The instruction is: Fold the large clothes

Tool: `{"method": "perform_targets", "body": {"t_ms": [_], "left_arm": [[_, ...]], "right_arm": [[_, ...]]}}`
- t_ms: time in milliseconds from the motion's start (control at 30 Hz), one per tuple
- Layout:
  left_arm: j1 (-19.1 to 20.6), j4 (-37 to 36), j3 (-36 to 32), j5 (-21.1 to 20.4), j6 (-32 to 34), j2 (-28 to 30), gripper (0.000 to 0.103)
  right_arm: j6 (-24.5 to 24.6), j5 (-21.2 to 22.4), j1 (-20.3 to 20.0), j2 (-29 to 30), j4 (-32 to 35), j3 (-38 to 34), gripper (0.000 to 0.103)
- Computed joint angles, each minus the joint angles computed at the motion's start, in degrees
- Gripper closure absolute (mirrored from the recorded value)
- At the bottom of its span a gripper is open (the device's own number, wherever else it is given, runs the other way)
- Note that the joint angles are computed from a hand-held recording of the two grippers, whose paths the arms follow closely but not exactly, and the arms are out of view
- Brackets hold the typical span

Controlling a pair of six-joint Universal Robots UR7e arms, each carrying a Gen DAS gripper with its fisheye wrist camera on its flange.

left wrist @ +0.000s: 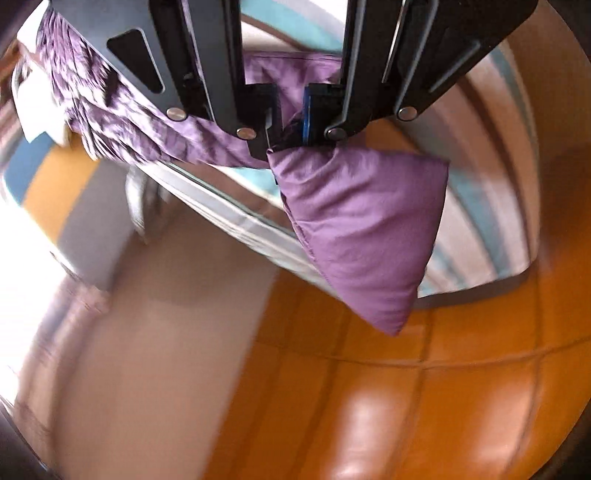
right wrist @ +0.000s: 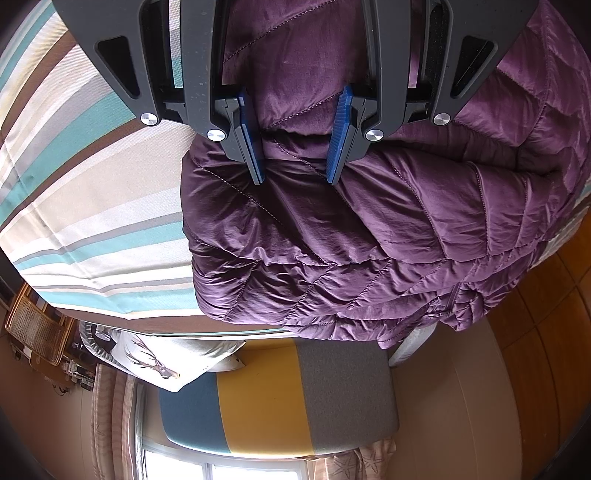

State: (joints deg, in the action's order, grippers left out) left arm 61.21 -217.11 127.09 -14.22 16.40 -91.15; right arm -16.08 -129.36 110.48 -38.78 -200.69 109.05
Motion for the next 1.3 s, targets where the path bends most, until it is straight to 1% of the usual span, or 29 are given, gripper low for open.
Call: {"method": "perform_targets", "body": {"t_ms": [100,200,367,433,633,767,900,1067,1200,1233,1300], "left_arm": [[-1.4,4.2,-0.6,-1.4,-0.3,2.7,0.096],[-3.0,6.7,-1.5,-2.2,0.5,6.5,0.096],[-4.6,13.9,-2.0,-3.7,-4.6,10.4,0.097],[-5.4,15.1,-2.6,-4.3,-5.1,12.4,0.097],[-7.2,17.5,-4.2,-7.9,-5.4,17.9,0.097],[-8.6,21.2,-5.4,-10.1,-7.5,21.6,0.097],[-8.8,25.2,-6.5,-13.3,-10.1,23.9,0.097],[-9.7,28.3,-6.8,-16.7,-11.7,25.9,0.097],[-8.7,31.8,-7.5,-19.7,-14.2,26.4,0.097],[-8.3,34.1,-7.7,-20.7,-15.7,26.2,0.097],[-6.7,35.3,-8.7,-23.0,-16.3,26.7,0.096]], "right_arm": [[0.1,0.1,0.0,0.0,0.0,0.0,0.068],[0.2,0.4,-0.1,-0.2,0.0,0.2,0.068],[0.2,0.4,-0.1,-0.1,-0.1,0.2,0.068],[0.3,0.4,-0.1,-0.1,0.0,0.1,0.068],[0.2,0.4,-0.1,-0.1,-0.1,0.2,0.068],[0.2,0.4,-0.1,-0.1,-0.1,0.1,0.068],[0.2,0.5,-0.2,-0.2,-0.1,0.2,0.068],[0.3,0.5,-0.2,-0.2,-0.1,0.2,0.068],[0.5,1.0,-0.3,-0.3,0.0,0.2,0.068],[0.5,1.0,-0.4,-0.3,-0.1,0.3,0.068],[0.5,1.1,-0.4,-0.3,-0.1,0.3,0.068]]}}
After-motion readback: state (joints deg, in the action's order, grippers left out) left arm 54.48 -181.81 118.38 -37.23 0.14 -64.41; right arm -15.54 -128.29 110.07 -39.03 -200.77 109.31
